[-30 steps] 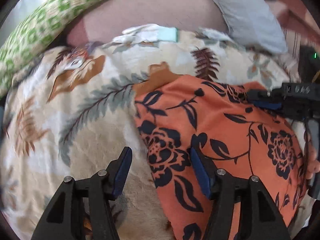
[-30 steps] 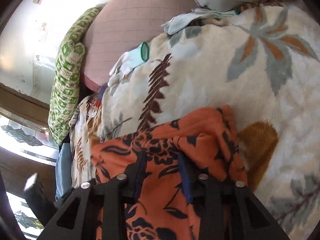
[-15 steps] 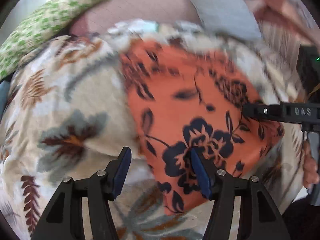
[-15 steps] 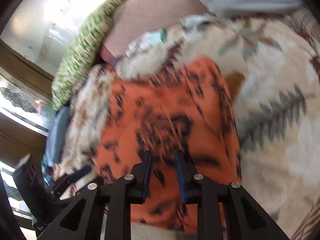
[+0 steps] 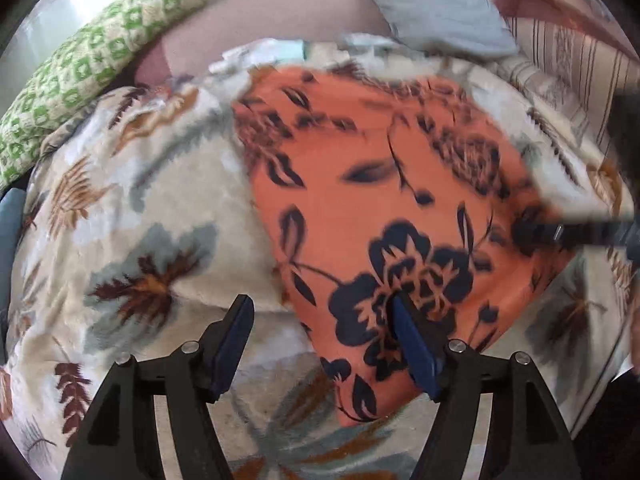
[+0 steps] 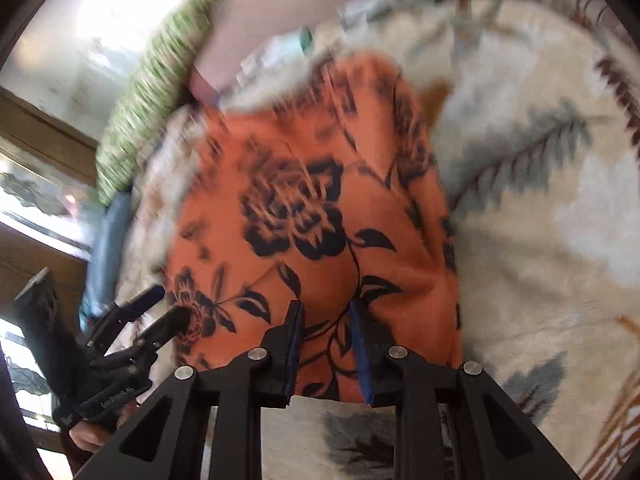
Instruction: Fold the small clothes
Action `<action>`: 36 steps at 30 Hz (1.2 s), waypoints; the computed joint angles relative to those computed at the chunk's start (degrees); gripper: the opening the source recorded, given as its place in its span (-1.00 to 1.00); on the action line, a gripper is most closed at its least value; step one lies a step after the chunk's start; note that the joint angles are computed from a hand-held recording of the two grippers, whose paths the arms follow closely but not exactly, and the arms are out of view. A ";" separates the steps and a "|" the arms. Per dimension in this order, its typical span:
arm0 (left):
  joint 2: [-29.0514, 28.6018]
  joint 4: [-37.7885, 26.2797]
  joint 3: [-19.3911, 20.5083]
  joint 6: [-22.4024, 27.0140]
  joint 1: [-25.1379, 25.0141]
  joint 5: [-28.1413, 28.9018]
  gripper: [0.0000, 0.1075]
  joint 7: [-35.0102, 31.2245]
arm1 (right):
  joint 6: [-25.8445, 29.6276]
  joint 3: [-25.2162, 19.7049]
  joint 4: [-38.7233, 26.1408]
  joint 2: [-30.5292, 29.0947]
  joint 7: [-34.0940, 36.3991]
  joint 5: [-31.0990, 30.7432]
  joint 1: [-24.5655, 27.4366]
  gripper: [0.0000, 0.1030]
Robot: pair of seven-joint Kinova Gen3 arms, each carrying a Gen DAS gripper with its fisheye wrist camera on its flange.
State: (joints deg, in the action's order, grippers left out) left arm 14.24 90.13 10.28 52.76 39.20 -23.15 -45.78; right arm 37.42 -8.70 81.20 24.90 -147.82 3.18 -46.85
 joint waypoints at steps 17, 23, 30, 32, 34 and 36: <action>-0.17 -2.05 -0.47 3.24 4.57 -12.05 0.36 7.44 | -2.43 5.72 -4.77 -0.06 -10.18 13.00 -5.28 -0.47; 0.55 -2.52 -0.70 3.82 4.27 -12.69 0.36 8.12 | -0.95 5.84 -8.66 3.26 -9.14 13.82 -4.77 -0.47; 0.61 -2.07 -1.25 2.12 3.07 -10.79 0.47 8.12 | 4.05 3.48 -13.59 7.20 -2.89 7.45 -1.74 -0.47; -0.29 -1.25 -1.28 0.67 2.25 -9.98 0.48 8.34 | 1.90 3.13 -11.50 5.81 -2.61 6.01 -0.98 -0.47; -2.17 0.71 -1.43 -2.72 0.46 -8.51 0.48 8.79 | -0.99 4.04 -8.36 3.86 -3.61 6.14 -1.26 -0.47; -3.88 2.63 -1.46 -6.24 -2.28 -5.64 0.52 8.47 | -3.75 6.02 -4.79 1.38 -6.08 8.08 -2.46 -0.47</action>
